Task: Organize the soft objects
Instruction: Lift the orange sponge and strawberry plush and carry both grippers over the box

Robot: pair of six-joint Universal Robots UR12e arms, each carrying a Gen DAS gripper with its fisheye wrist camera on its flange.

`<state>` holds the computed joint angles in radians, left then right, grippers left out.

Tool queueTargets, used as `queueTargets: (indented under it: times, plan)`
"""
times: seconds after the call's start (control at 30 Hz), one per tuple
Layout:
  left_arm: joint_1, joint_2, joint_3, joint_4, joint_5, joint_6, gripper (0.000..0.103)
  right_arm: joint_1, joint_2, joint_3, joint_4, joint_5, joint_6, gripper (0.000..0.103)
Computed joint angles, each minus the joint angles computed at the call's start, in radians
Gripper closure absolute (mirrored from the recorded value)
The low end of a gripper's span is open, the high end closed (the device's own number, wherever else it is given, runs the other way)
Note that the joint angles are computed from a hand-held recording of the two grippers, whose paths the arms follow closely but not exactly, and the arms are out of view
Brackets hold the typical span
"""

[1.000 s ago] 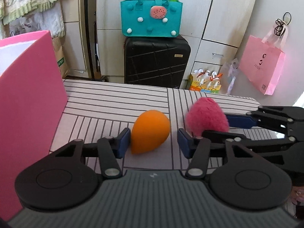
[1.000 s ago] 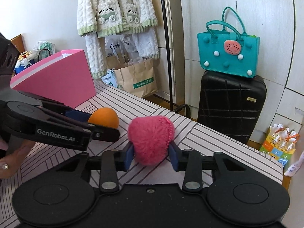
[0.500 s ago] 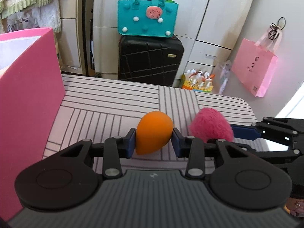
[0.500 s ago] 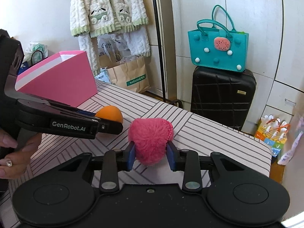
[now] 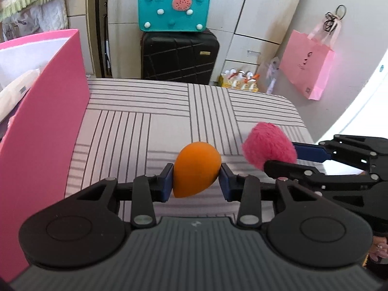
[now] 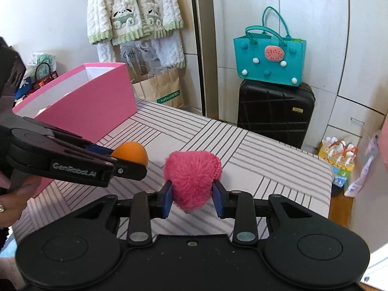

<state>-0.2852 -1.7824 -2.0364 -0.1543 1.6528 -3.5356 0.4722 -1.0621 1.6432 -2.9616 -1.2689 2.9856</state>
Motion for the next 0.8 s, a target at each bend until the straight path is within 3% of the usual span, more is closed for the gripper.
queueTargets:
  times: [0.23,0.43,0.6,0.8]
  plan:
    - [0.008,0.074,-0.056,-0.009,-0.073,0.038,0.065,0.014,-0.053,0.055,-0.01,-0.018,0.031,0.065]
    - [-0.002,0.133,-0.097,0.011,-0.062,0.098,0.065,0.028,-0.106,0.086,0.038,-0.016,0.049,0.065]
    - [0.017,0.196,-0.143,0.025,-0.118,0.127,0.065,0.036,-0.144,0.106,0.062,0.031,0.064,0.064]
    - [0.074,0.298,-0.207,0.002,-0.229,0.164,0.065,0.051,-0.18,0.118,0.07,0.082,0.052,0.064]
